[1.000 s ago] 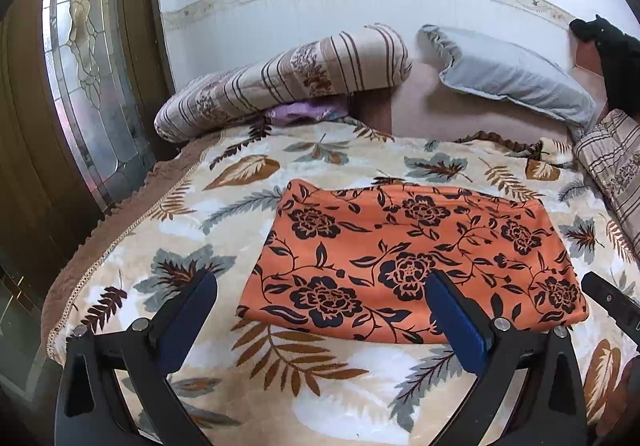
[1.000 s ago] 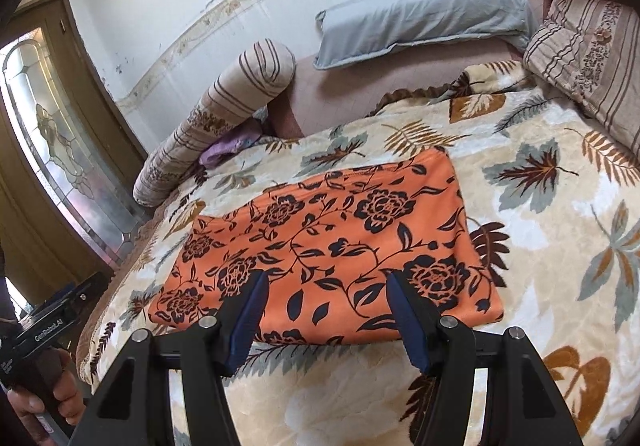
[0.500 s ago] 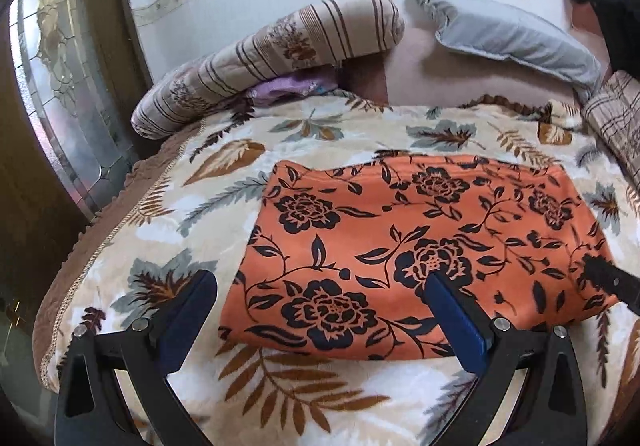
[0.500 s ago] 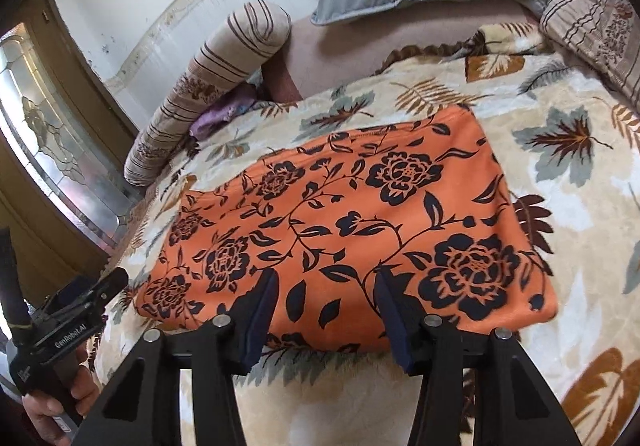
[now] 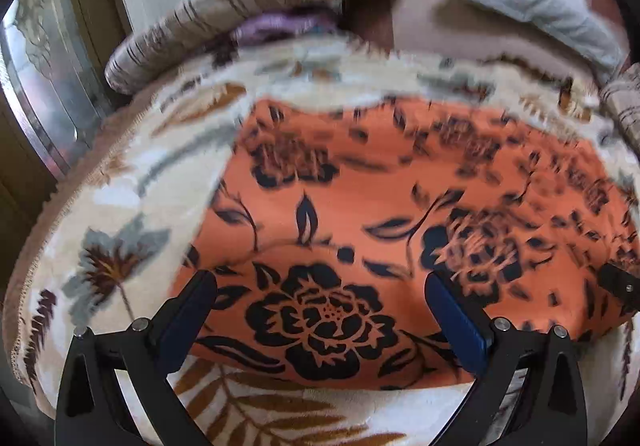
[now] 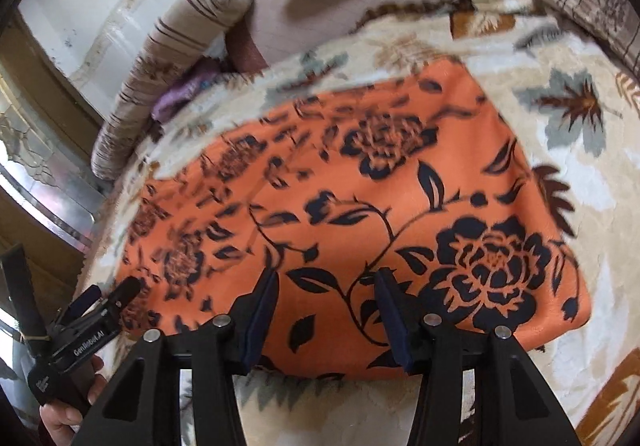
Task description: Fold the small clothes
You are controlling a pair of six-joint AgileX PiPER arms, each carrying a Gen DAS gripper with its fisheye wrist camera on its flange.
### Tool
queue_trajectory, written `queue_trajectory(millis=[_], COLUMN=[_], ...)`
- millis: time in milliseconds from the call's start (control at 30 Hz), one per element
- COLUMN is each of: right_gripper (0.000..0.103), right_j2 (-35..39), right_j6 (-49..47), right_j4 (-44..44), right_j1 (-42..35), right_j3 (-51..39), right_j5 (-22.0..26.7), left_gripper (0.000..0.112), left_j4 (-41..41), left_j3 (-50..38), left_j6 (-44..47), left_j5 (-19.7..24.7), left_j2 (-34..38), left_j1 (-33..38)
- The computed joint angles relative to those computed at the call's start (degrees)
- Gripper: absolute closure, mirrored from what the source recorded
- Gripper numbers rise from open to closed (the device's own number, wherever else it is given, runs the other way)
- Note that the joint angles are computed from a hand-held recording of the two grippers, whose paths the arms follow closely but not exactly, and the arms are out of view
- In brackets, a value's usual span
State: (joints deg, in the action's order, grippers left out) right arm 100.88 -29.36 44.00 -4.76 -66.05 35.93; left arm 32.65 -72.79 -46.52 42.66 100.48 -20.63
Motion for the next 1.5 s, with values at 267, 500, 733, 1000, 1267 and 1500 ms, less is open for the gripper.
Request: queue_trajectory(millis=[267,500,733,1000,1267,1500], right_gripper=[0.048,0.048,0.048,0.047,0.047,0.047], right_j2=[-3.1,2.4,5.3,8.0,9.1,9.5], right_j6=[-18.2,-14.1,-12.2,-8.3,-8.7,-9.4], right_j4=[20.0,21.0,22.0,21.7,23.4,24.6], right_j1=[-9.5,-21.0,-25.6,-23.0,-20.9,-20.5], right_j3=[3.9,4.6,5.5,2.9,1.3,1.1], right_j5=[8.3,22.6,28.2,24.7,21.5,20.2], left_gripper=[0.009,0.009,0.009,0.009,0.009,0.009], left_j4=[2.9,7.5,6.3,5.9,3.5,2.9], left_j3=[3.1,7.4,7.6,6.1,4.8,5.1], left_j6=[-1.3,-3.9,-4.0,-4.0,-1.7,-1.3], left_j5=[-0.8,-1.6,-1.9,-2.7,-3.4,-3.7], left_j2=[-2.1,-6.9,-6.8,-6.2,-6.2,-6.9], left_j1=[-1.0,-3.2,-1.0,0.0,0.7,1.2])
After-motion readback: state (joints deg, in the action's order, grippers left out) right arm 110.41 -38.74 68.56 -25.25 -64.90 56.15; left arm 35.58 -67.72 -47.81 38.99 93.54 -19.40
